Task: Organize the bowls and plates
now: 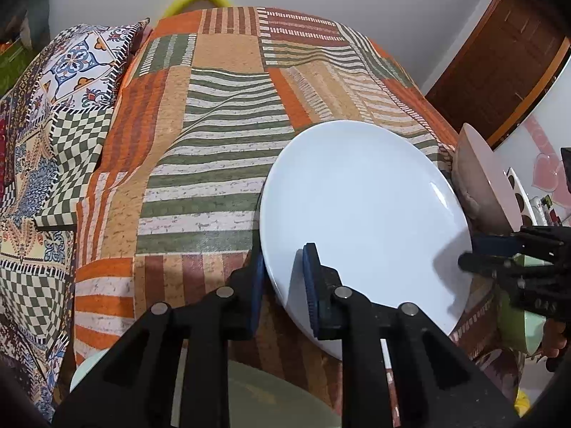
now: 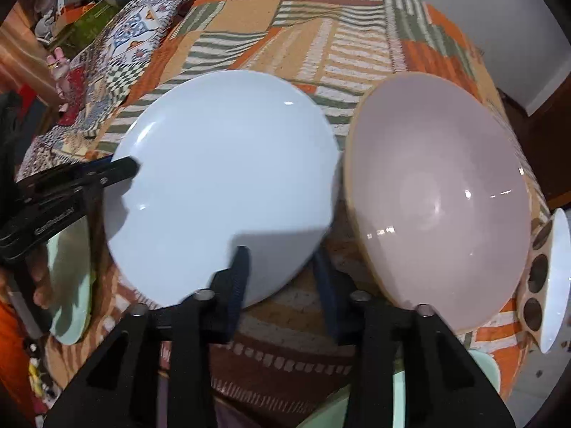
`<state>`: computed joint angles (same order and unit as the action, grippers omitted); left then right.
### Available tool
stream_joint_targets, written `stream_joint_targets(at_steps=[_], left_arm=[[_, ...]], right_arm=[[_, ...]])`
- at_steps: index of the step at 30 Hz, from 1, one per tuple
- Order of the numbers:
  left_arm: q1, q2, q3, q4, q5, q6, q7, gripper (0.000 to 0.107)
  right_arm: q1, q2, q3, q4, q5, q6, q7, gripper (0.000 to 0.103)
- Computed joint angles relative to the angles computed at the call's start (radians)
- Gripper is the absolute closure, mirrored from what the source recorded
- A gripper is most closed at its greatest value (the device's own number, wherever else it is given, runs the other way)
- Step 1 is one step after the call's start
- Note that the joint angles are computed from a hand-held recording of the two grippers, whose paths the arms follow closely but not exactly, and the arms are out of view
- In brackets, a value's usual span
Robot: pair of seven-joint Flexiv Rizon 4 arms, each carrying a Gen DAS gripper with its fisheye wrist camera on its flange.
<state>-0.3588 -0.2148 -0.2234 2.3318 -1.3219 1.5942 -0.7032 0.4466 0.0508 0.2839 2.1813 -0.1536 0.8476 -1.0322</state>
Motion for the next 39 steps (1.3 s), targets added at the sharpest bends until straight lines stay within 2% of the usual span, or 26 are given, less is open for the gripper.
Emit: stream_joint_targets(at_steps=[2, 6, 9, 11, 13, 15, 18, 19, 20, 21, 23, 27, 30, 33, 36, 38, 39], left_arm=[[-0.003, 0.009, 0.018, 0.016, 0.076, -0.004, -0.059, 0.086], [0.022, 0.040, 0.045, 0.051, 0.264, -0.048, -0.203, 0.086], [0.047, 0.065, 0.032, 0.074, 0.324, -0.062, -0.216, 0.085], [0.062, 0.069, 0.025, 0.075, 0.307, -0.098, -0.207, 0.085], [0.072, 0.069, 0.019, 0.068, 0.242, -0.136, -0.179, 0.085], [0.058, 0.065, 0.022, 0.066, 0.203, -0.104, -0.164, 0.085], [0.049, 0.055, 0.025, 0.057, 0.176, -0.088, -0.133, 0.085], [0.048, 0.052, 0.028, 0.054, 0.184, -0.087, -0.136, 0.085], [0.047, 0.046, 0.032, 0.051, 0.203, -0.083, -0.145, 0.085], [0.047, 0.040, 0.037, 0.048, 0.229, -0.079, -0.160, 0.085], [0.057, 0.033, 0.021, 0.045, 0.229, -0.062, -0.154, 0.085], [0.075, 0.018, -0.019, 0.033, 0.163, -0.040, -0.102, 0.085], [0.072, 0.010, -0.021, 0.024, 0.142, -0.038, -0.080, 0.085], [0.066, 0.007, -0.043, 0.019, 0.057, -0.011, -0.001, 0.085], [0.041, 0.009, -0.027, 0.016, 0.014, -0.010, 0.039, 0.085], [0.030, 0.013, -0.004, 0.019, 0.039, -0.025, 0.020, 0.085], [0.028, 0.016, 0.012, 0.024, 0.082, -0.036, -0.009, 0.085]], right_arm=[[-0.004, 0.006, -0.003, 0.007, 0.020, 0.014, -0.009, 0.081], [-0.001, 0.016, 0.001, 0.007, 0.043, -0.001, -0.037, 0.081], [0.010, 0.030, 0.008, 0.008, 0.067, -0.010, -0.090, 0.083], [0.021, 0.031, 0.004, -0.013, 0.145, -0.022, -0.153, 0.086], [0.018, 0.022, 0.010, -0.009, 0.093, -0.012, -0.098, 0.086], [0.013, 0.015, 0.010, 0.002, 0.035, 0.007, -0.063, 0.086], [0.007, 0.012, 0.004, 0.009, 0.018, 0.021, -0.044, 0.086], [0.005, 0.011, 0.003, 0.009, 0.010, 0.022, -0.037, 0.083], [0.003, 0.010, 0.003, 0.010, -0.018, 0.014, -0.016, 0.069], [0.002, 0.009, 0.005, 0.010, -0.045, -0.006, 0.006, 0.060], [0.002, 0.010, 0.003, 0.015, -0.021, -0.003, -0.006, 0.056], [0.002, 0.006, 0.003, 0.023, -0.024, 0.035, 0.004, 0.057], [0.006, -0.012, 0.002, 0.011, -0.035, 0.036, 0.004, 0.057], [0.005, -0.015, 0.002, 0.021, -0.070, 0.050, 0.028, 0.060], [-0.003, -0.011, -0.004, 0.026, -0.047, 0.069, 0.046, 0.073], [-0.009, -0.007, -0.008, 0.026, -0.024, 0.073, 0.037, 0.082], [-0.011, -0.005, -0.009, 0.026, -0.011, 0.077, 0.029, 0.083]])
